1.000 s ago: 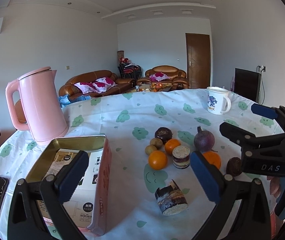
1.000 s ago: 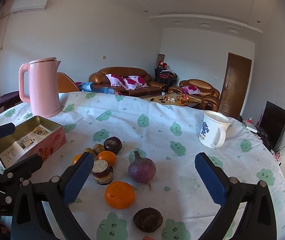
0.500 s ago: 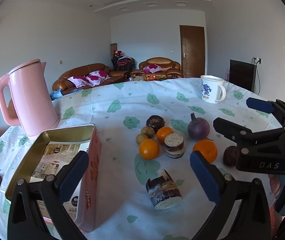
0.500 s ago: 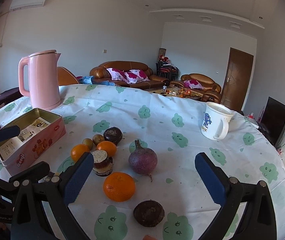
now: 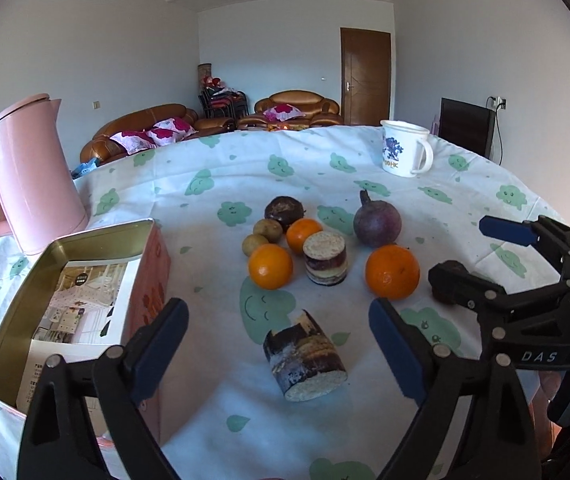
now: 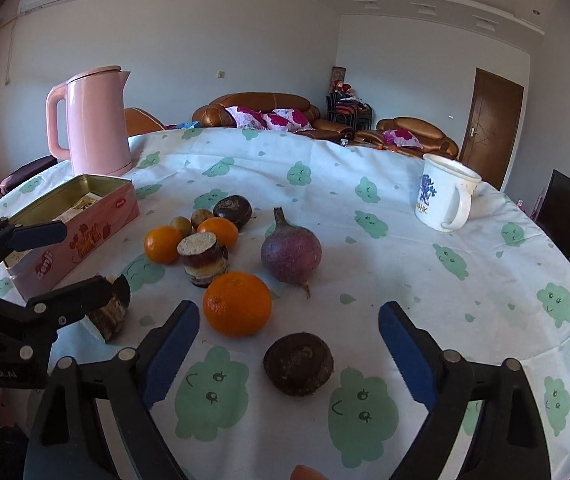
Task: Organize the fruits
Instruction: 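Grasp the brown cylindrical roll with the left gripper while the right gripper grasps the dark brown fruit, then lift the roll and dark fruit with both grippers toward the pink tin box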
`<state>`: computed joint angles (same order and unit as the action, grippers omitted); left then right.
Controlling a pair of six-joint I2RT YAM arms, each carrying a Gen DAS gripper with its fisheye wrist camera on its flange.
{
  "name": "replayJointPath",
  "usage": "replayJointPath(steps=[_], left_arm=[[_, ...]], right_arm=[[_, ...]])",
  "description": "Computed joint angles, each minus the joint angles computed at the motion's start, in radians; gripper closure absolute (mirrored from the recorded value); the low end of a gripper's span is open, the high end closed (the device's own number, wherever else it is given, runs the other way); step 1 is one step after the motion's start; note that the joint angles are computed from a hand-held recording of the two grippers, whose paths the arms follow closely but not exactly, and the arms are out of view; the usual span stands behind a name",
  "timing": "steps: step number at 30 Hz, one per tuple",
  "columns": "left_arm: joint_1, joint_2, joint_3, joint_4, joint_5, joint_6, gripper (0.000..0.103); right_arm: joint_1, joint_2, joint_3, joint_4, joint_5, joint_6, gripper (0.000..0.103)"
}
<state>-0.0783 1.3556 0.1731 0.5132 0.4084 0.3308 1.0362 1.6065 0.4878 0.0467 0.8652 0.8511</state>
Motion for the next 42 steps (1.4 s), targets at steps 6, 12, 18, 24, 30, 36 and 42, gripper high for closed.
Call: replayJointPath(steps=[6,12,18,24,30,36,42], left_arm=[[-0.002,0.069,0.039,-0.030,0.005,0.012,0.019],[-0.011,0.090,0.046,-0.039,0.007,0.034,0.021],[-0.020,0.112,0.071,-0.077,0.007,0.054,0.031],[-0.006,0.169,0.130,-0.153,0.046,0.065,0.049],[0.006,0.180,0.135,-0.167,0.078,0.068,0.054],[0.019,0.163,0.115,-0.143,0.100,0.073,0.055],[0.020,0.141,0.090,-0.106,0.104,0.078,0.055]], right_arm=[[-0.024,0.014,-0.004,0.039,-0.048,-0.019,0.026],[-0.031,0.021,-0.029,0.034,-0.071,0.013,0.029],[-0.042,0.053,-0.055,0.071,-0.114,0.022,0.050],[-0.059,0.057,-0.060,0.098,-0.142,-0.006,0.059],[-0.059,0.058,-0.063,0.113,-0.149,-0.024,0.060],[-0.031,0.053,-0.077,0.137,-0.103,-0.016,0.061],[-0.007,0.049,-0.095,0.172,-0.057,-0.023,0.061]])
